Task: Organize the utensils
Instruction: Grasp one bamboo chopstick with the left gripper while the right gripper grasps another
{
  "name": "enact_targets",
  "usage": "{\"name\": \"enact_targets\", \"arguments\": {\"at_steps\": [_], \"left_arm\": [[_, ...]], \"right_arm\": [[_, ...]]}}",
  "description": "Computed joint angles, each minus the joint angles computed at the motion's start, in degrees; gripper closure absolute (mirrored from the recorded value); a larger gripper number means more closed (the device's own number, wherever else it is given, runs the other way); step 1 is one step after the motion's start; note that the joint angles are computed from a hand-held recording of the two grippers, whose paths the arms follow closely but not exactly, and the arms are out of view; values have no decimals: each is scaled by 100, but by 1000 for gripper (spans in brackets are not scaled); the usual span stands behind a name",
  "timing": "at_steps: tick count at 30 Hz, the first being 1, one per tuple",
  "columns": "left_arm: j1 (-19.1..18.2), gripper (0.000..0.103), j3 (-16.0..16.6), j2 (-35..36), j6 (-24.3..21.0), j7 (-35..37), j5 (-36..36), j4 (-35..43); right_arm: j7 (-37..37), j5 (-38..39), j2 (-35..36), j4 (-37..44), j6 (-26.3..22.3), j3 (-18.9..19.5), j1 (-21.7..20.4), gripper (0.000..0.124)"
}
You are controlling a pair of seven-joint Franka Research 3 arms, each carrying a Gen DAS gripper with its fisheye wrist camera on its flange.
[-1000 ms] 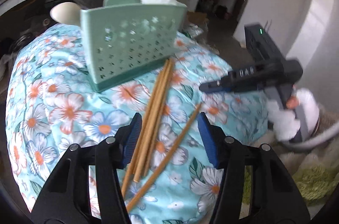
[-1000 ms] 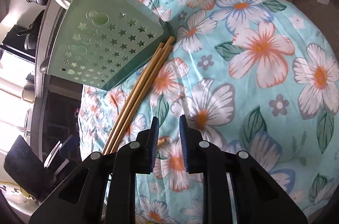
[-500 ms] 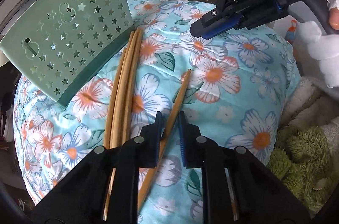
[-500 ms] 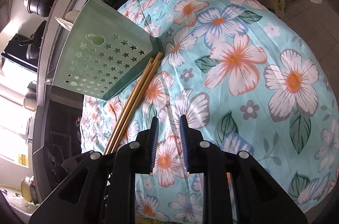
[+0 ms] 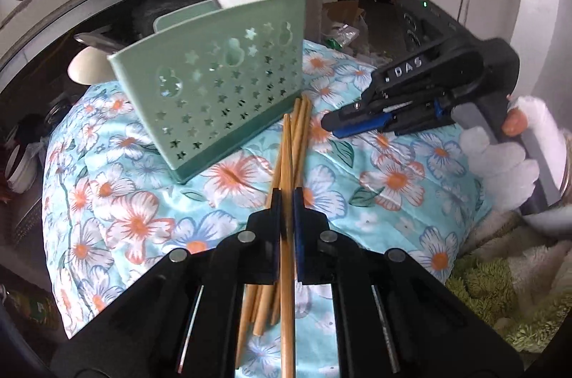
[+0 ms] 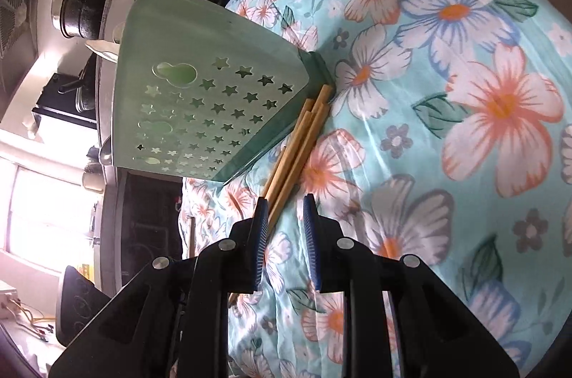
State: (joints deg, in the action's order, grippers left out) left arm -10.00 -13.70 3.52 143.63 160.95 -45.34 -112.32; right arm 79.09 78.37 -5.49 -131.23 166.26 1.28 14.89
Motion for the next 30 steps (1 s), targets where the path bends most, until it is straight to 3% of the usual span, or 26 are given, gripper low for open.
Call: {"name": "enact_targets", "arguments": {"at_steps": [10, 19, 22, 27, 30], "left_arm": [[183, 97, 73, 91, -89, -419, -252, 171], [233, 97, 1, 213, -126, -455, -174, 279], [231, 97, -25, 242, -116, -473, -143, 296], [244, 97, -46, 289, -126, -541, -70, 334], [254, 97, -58, 352, -161, -644, 12, 393]], "right_arm": [[-90, 169, 616, 590, -180, 87, -163, 106], [145, -78, 350, 341, -170, 113, -181, 112], [542, -471, 162, 137, -119, 88, -160, 112], [1823, -1714, -225, -361, 46, 32, -214, 112], [1999, -1654, -236, -439, 59, -99, -174, 111]]}}
